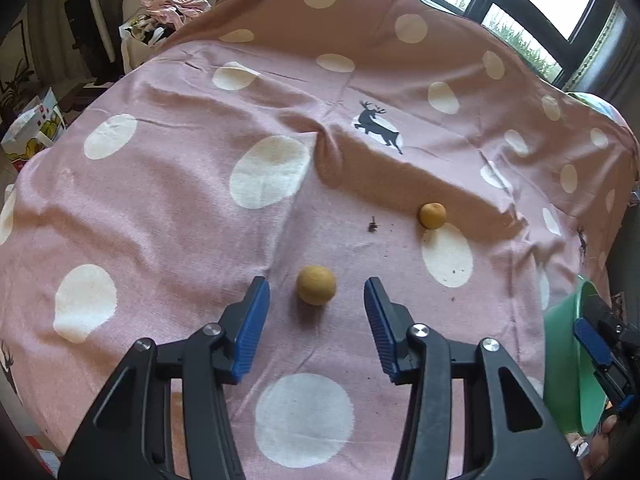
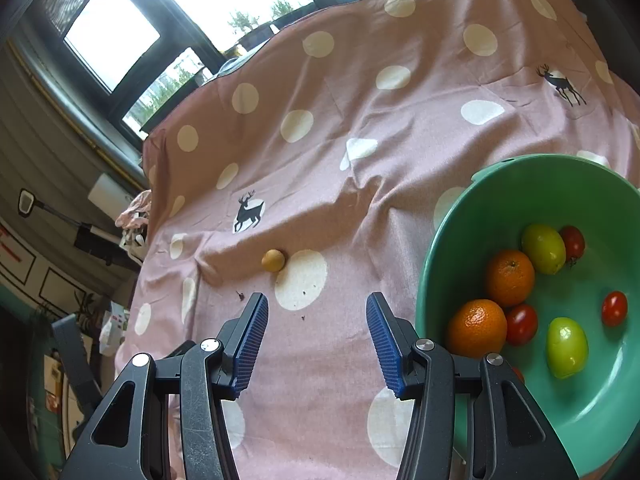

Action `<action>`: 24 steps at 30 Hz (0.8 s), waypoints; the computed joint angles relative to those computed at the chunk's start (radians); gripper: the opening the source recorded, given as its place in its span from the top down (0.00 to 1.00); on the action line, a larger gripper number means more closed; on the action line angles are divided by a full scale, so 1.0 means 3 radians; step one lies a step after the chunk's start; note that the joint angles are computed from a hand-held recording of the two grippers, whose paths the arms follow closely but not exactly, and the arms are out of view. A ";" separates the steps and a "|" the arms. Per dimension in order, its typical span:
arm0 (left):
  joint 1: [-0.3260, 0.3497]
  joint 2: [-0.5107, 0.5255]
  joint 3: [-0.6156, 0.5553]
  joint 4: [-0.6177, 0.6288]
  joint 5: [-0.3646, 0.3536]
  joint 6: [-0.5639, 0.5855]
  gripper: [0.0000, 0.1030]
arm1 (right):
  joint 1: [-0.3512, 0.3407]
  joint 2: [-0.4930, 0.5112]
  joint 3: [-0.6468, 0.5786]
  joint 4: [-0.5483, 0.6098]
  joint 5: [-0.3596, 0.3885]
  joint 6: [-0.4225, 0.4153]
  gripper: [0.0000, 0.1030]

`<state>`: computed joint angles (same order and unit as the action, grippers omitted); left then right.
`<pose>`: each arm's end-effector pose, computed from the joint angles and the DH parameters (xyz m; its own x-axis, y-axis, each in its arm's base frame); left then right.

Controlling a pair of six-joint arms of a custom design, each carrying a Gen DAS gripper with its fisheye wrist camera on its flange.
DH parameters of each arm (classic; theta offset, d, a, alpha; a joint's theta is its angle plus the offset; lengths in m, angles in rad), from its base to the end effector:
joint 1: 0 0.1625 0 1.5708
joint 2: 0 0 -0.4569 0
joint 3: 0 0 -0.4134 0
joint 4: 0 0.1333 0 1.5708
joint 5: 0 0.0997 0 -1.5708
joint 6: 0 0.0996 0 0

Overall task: Organize fruits
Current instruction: 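Close the left gripper on a small yellow fruit while the right gripper grasps another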

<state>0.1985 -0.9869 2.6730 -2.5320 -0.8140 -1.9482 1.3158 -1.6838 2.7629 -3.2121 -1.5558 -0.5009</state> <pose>-0.1866 -0.2433 0.0127 -0.7939 -0.4330 -0.4270 0.0112 0.6917 -0.7221 0.0595 -0.3060 0.2209 -0.9529 -0.1787 0.2449 -0.2784 0.8355 -0.4737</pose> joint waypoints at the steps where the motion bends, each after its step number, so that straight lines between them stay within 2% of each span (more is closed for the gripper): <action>1: 0.0008 0.0039 0.0006 -0.0104 0.0027 0.0072 0.53 | 0.0001 0.0003 -0.0001 0.0004 -0.0001 -0.0002 0.49; 5: 0.0177 0.0150 -0.0105 -0.0106 -0.0014 0.0214 0.54 | 0.0017 0.0025 0.0000 -0.0006 -0.0010 -0.0013 0.49; 8: 0.0274 0.0227 -0.0074 -0.0408 0.0006 0.0366 0.53 | 0.0049 0.0076 -0.0006 -0.0036 -0.0032 -0.0004 0.49; 11: 0.0359 0.0275 -0.0152 -0.0273 0.0009 0.0367 0.53 | 0.0147 0.0212 -0.0009 -0.0195 -0.0114 0.0042 0.49; 13: 0.0405 0.0291 -0.0186 -0.0212 0.0007 0.0370 0.53 | 0.0303 0.0406 -0.0052 -0.0334 -0.0235 0.0033 0.49; 17: 0.0499 0.0362 -0.0158 -0.0475 -0.0010 0.0531 0.55 | 0.0667 0.0953 -0.0264 -0.0564 -0.0634 0.0112 0.49; 19: 0.0525 0.0384 -0.0196 -0.0379 -0.0001 0.0526 0.68 | 0.0835 0.1224 -0.0380 -0.0676 -0.0885 0.0199 0.49; 21: 0.0520 0.0392 -0.0232 -0.0224 0.0031 0.0471 0.73 | 0.0915 0.1422 -0.0479 -0.0709 -0.0950 0.0215 0.50; 24: 0.0518 0.0393 -0.0224 -0.0205 0.0053 0.0448 0.74 | 0.0999 0.1700 -0.0629 -0.0718 -0.1008 0.0231 0.49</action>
